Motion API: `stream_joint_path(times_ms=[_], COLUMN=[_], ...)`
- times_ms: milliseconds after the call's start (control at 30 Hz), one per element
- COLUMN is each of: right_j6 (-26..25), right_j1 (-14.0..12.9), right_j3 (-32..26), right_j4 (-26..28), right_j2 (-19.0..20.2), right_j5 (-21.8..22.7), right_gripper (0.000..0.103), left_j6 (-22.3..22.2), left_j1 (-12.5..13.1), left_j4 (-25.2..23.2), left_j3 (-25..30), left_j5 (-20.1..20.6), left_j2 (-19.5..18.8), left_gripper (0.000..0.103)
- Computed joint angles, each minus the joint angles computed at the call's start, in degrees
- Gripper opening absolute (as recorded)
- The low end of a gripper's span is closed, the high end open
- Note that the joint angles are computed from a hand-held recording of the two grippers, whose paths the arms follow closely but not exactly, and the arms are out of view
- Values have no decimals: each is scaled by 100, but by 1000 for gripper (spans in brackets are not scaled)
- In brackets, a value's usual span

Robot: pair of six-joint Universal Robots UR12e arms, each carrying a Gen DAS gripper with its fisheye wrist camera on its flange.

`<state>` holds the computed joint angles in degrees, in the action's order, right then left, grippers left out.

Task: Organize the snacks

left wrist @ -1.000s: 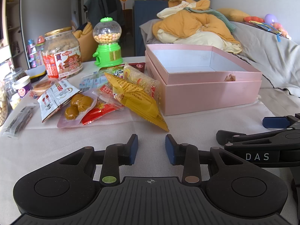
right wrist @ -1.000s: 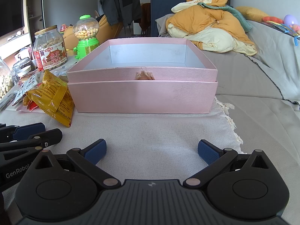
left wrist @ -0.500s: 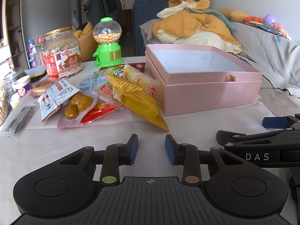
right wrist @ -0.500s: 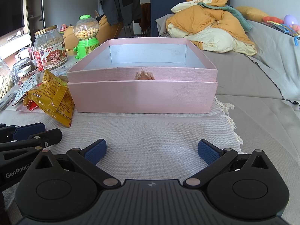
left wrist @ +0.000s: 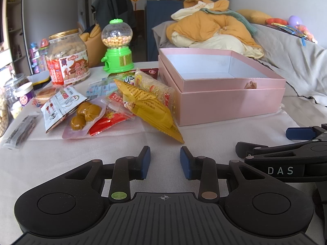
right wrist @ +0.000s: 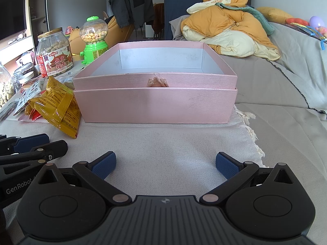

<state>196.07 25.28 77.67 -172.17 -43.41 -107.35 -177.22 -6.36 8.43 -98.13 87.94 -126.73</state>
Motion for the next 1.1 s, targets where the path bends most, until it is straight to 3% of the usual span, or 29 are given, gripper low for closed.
stream_joint_path(times_ms=[800, 1000, 1100], right_j6=[10, -20, -19], right_j1=[-2, -62, -36], right_j3=[17, -130, -80], right_j4=[-13, 548, 410], right_j2=[-8, -53, -53], right_j5=[12, 255, 195], right_gripper=[103, 103, 103], left_j6=[14, 11, -7], left_j1=[-23, -21, -13], left_j4=[12, 20, 26], left_j3=[-5, -8, -14], left_j5=[42, 36, 13], left_j2=[2, -1, -1], left_gripper=[38, 38, 38])
